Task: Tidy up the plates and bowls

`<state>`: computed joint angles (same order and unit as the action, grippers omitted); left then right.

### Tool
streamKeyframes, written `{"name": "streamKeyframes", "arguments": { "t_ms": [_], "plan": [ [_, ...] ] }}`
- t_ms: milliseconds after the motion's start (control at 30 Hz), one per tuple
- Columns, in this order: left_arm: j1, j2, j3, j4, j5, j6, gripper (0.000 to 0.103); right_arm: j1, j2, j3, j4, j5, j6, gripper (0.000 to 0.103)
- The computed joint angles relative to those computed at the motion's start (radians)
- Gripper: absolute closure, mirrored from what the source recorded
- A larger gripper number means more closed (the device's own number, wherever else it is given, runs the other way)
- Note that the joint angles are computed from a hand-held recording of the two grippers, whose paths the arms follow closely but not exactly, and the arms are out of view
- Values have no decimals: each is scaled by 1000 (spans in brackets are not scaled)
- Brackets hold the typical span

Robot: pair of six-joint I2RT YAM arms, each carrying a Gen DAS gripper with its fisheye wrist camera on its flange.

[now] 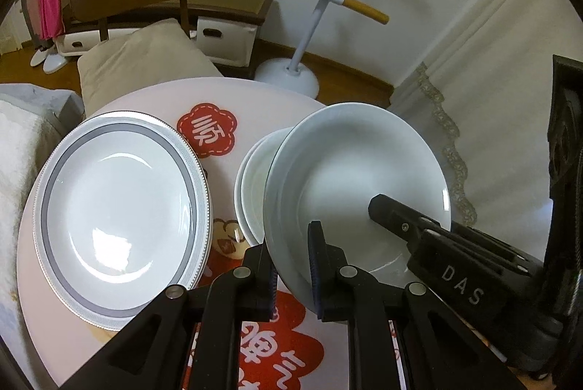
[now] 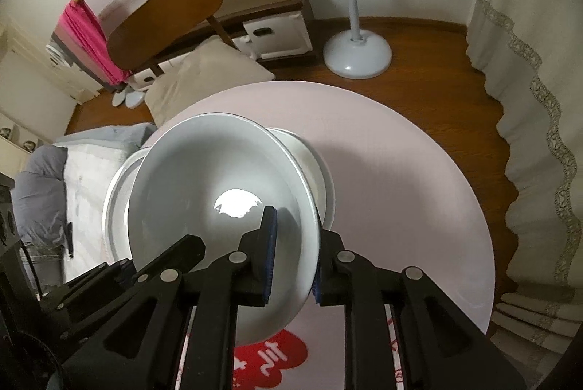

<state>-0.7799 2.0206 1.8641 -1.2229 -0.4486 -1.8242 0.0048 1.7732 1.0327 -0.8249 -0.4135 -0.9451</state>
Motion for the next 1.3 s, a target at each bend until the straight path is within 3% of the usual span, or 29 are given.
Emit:
{"name": "streamKeyframes", "arguments": {
  "t_ms": [300,667,1300],
  "plan": [
    [46,-17,-78,85,30,48,91,35,-3,-39,92,30,26,83],
    [64,-52,-166,153,31,57,92,54,12,-42,113,43,53,83],
    [17,-81,-206,191,-8,44,93,26,-94,-133,174,87,59,78]
  ]
}}
